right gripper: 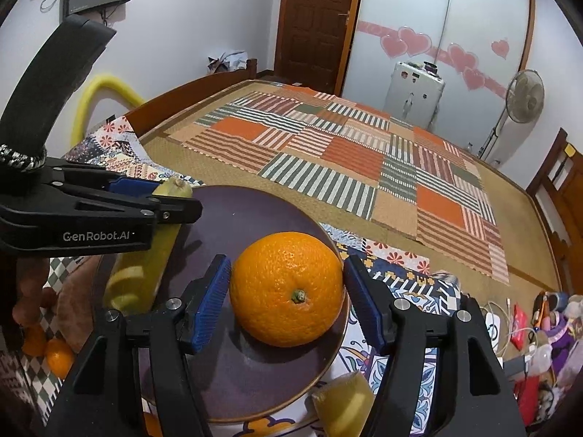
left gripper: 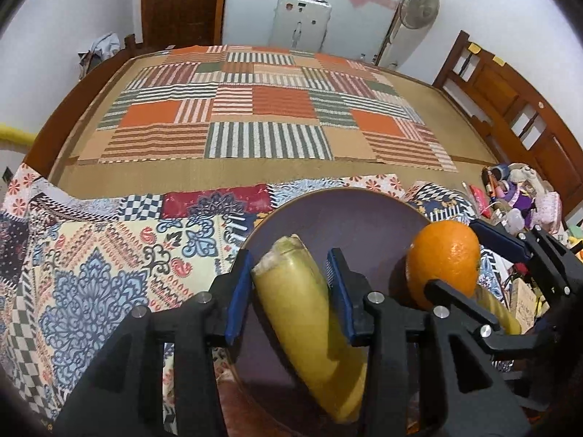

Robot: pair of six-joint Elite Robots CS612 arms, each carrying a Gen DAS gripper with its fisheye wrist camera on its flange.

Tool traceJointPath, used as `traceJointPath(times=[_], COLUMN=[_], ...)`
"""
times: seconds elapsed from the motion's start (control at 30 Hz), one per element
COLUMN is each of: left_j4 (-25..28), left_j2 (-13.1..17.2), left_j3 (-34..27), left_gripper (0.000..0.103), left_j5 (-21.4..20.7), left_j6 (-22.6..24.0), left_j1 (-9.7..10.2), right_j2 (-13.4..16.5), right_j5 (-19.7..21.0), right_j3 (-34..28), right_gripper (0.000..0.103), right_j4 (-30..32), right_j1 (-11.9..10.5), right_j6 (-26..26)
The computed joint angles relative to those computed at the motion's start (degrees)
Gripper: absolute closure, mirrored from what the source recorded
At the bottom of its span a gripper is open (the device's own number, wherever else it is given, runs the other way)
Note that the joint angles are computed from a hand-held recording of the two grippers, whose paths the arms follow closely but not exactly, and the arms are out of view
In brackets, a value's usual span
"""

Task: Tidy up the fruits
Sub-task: 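Lower the corn onto the plate and open the left tool while the right releases the orange there, then withdraw both open tools from the plate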

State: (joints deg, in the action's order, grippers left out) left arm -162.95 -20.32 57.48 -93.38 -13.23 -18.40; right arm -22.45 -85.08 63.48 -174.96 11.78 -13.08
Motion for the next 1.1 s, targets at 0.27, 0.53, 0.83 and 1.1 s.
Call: traceJointPath(times=[0.27,0.53,0.83,1.1], left_j4=[-5.35,-12.38,-24.01,-33.72], left_j2=[-2.14,-5.52,-11.44,-15.07], left_j3=[4.29,10.92,22.67,31.50], left_gripper=[0.057,0.056,0.041,0.024], left_j5=[2.77,5.20,9.52,10.16], left_j6=[3.13,3.07,4.49,3.33], left_j1=[-0.70,-0.77,-1.63,-2.30], right_j2=[-0.35,-2.52,-6.75,-9.59], right_j5=[0.48,1.14,1.98,2.09], right_j3=[0.24,4.50,12.35,18.91], right_gripper=[0.040,0.039,0.039,0.032], right_j4=[0.72,-3.35,-11.80,-19.47], right_j1=[0.02,-0.21,0.03,0.66], right_j6=[0.57,2.48,4.70,4.75])
